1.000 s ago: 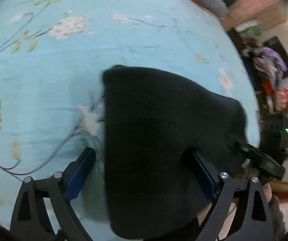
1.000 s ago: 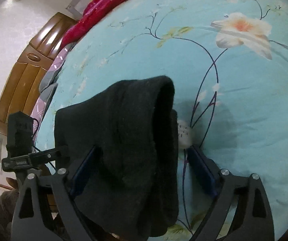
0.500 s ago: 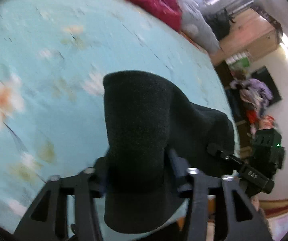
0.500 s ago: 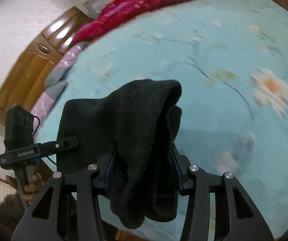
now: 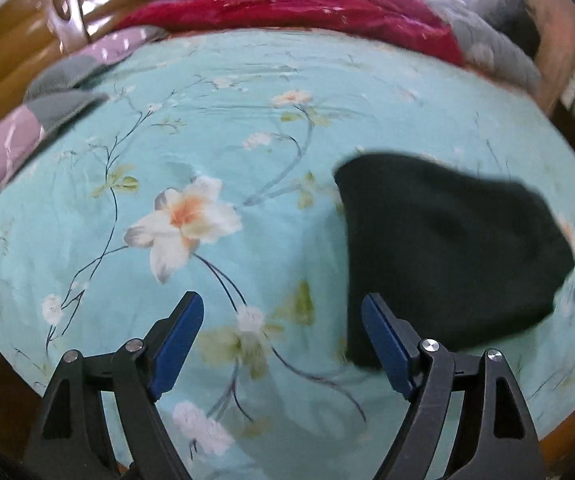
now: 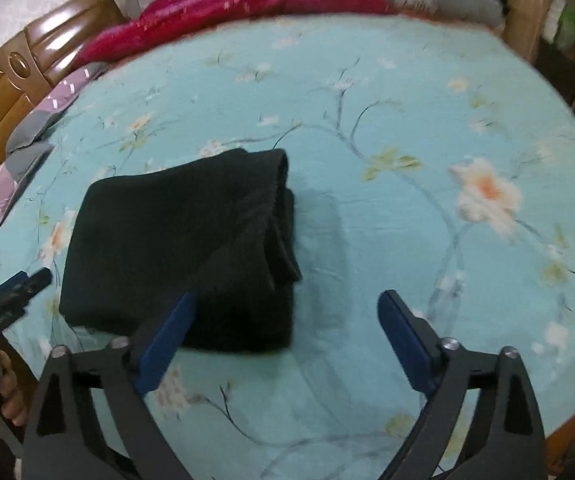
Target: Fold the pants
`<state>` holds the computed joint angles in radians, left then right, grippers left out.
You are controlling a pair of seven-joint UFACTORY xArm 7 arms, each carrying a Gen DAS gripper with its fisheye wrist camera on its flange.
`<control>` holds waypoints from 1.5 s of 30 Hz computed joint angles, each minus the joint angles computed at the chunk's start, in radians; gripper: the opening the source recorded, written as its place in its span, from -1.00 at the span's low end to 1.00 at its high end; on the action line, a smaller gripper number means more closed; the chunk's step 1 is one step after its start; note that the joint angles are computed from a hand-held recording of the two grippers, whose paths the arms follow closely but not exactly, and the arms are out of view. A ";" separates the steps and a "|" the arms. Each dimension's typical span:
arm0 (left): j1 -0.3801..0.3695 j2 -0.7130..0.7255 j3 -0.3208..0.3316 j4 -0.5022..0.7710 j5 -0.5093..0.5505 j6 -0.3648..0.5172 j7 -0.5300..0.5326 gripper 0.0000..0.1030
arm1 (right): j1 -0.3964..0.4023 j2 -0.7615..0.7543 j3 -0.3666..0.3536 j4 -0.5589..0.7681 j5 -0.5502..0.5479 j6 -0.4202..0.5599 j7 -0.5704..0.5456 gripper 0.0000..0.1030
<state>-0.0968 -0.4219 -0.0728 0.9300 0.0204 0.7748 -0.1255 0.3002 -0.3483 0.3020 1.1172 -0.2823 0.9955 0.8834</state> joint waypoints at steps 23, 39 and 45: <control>-0.100 -0.308 -0.076 -0.154 0.038 0.112 0.067 0.59 | 0.031 -0.156 0.202 0.008 -0.172 0.289 0.031 0.99; -0.156 -0.306 -0.078 -0.129 -0.047 0.144 0.094 0.59 | 0.036 -0.250 0.205 -0.064 -0.112 0.304 0.071 0.99; -0.170 -0.284 -0.072 -0.113 -0.088 0.150 0.088 0.59 | 0.024 -0.276 0.194 -0.086 -0.080 0.296 0.082 0.99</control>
<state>-0.2670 -0.7062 -0.1447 0.8173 -0.0672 0.9253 -0.0373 0.3238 -0.6240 0.4956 1.0317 -0.3621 1.2917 0.9649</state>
